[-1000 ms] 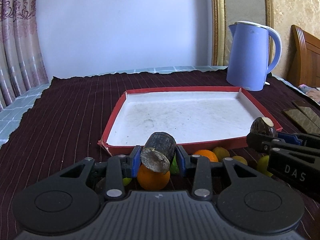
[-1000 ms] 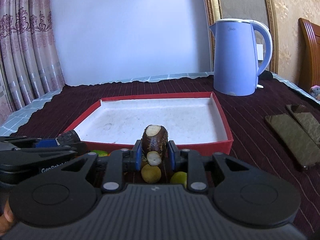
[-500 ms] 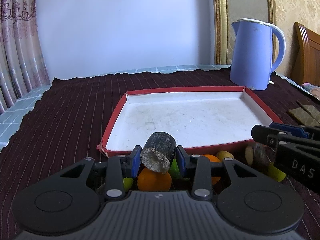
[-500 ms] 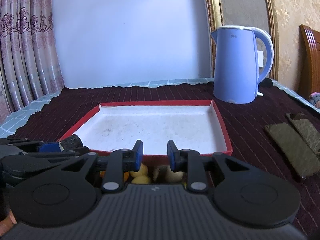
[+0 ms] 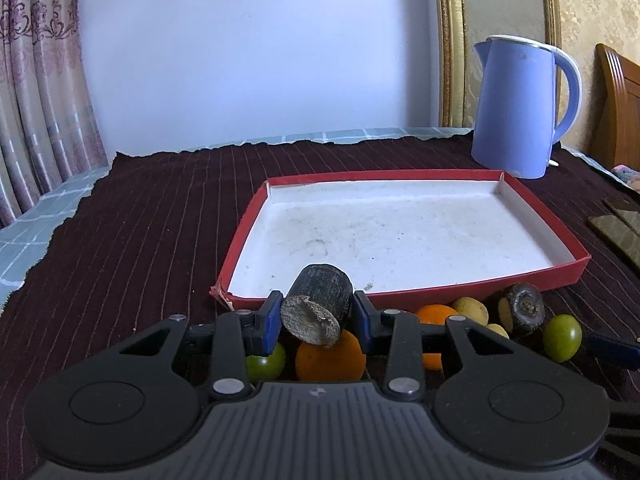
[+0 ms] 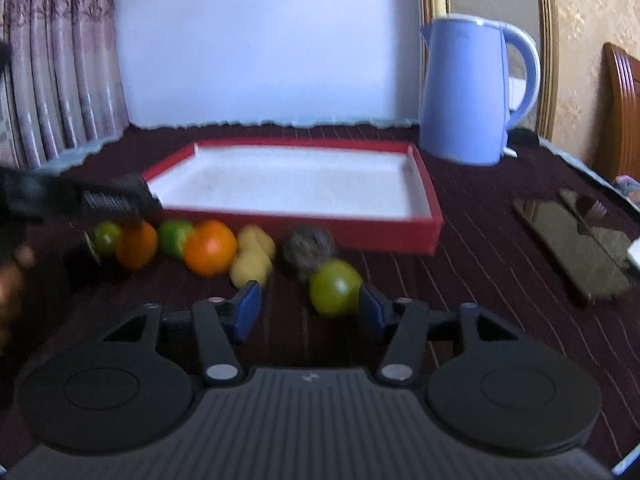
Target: Organize fruits
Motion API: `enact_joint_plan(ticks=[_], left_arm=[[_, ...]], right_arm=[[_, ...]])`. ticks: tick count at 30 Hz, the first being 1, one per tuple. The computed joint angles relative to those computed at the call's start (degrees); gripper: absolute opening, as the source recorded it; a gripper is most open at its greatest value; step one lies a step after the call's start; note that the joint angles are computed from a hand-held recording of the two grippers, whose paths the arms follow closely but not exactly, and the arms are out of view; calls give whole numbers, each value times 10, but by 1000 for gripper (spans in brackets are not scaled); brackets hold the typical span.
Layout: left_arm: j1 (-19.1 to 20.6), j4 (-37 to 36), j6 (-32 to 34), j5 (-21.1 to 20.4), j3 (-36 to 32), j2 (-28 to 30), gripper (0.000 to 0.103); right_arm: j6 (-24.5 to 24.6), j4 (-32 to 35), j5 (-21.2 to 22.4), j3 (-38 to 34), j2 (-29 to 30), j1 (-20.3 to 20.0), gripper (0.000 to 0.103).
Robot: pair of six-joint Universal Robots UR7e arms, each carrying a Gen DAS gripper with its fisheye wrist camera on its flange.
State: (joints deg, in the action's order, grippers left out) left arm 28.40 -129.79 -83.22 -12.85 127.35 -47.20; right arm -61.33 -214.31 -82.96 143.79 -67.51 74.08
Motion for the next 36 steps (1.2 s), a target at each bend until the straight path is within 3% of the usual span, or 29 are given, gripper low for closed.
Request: enact_joint_plan(ticks=[5,11,13,21,26,36], left_arm=[[-1,-1,3,1,1,3,36],[1,-38,34,-1,2,13,36],[0,-31,31,0,1,12,36],[1,-76,66,-3,5,17,36],[5,-99,89,-4,-1,22,36],[14,-66,85,6,-24,19,36]], right_arm=[[-14,13,-5,-10,-3,-2,50],[-22,81,-38,-45,1,24,48],[-31,65,-54,-51,13,33,29],[-17,64,-21,-37,-8,22,30],[-6,63,5,-35,-19,39,30],[6,45,-12,-68,13,73,30]])
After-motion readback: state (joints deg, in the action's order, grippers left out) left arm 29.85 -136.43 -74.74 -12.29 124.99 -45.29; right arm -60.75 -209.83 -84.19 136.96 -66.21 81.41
